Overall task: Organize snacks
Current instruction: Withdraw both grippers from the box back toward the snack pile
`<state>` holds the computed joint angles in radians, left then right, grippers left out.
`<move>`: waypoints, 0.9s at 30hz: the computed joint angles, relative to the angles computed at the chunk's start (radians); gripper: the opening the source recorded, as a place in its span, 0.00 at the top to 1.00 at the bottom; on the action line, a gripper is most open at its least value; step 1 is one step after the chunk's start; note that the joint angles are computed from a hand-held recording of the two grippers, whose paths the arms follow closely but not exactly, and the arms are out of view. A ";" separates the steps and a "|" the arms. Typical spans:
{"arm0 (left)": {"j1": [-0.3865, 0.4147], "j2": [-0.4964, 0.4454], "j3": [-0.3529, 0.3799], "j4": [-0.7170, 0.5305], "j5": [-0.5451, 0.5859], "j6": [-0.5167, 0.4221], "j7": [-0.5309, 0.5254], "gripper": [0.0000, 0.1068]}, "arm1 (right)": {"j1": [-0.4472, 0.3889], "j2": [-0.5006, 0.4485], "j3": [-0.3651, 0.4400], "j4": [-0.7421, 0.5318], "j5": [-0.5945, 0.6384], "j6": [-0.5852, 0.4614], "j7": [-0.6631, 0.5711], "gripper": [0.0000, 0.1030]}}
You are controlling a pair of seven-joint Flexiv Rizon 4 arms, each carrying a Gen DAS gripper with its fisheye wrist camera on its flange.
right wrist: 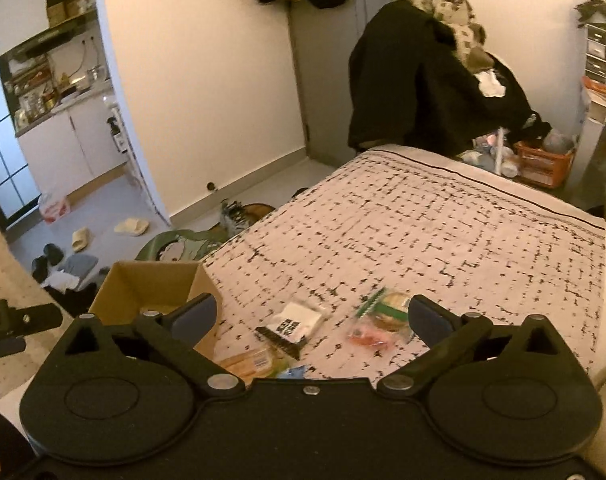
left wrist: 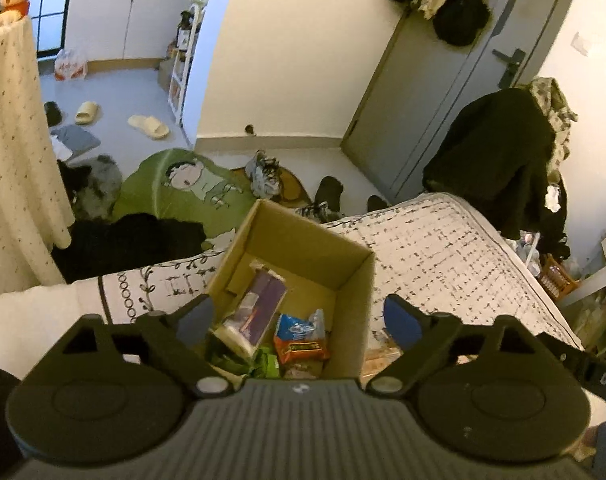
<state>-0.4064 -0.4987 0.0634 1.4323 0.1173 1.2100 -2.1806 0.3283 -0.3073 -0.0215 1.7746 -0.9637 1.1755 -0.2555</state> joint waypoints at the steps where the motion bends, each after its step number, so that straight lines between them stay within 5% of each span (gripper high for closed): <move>1: -0.004 0.000 0.002 0.001 0.005 0.010 -0.004 0.12 | -0.001 0.004 -0.006 0.005 -0.010 0.004 0.014 0.00; 4: -0.014 -0.004 0.004 0.000 0.011 0.023 -0.011 0.04 | -0.004 0.017 -0.017 0.018 -0.054 -0.001 0.050 0.00; 12: -0.019 -0.012 -0.018 0.009 -0.008 0.067 0.026 0.04 | -0.041 0.028 -0.004 0.035 -0.061 0.033 0.080 0.00; 20: -0.052 -0.024 0.014 0.017 -0.004 0.098 0.012 0.04 | -0.032 0.026 0.008 0.024 -0.051 -0.040 0.048 0.00; 27: -0.009 -0.015 -0.048 0.063 -0.077 0.110 0.080 0.04 | -0.022 0.018 0.022 0.010 -0.008 -0.088 -0.002 0.00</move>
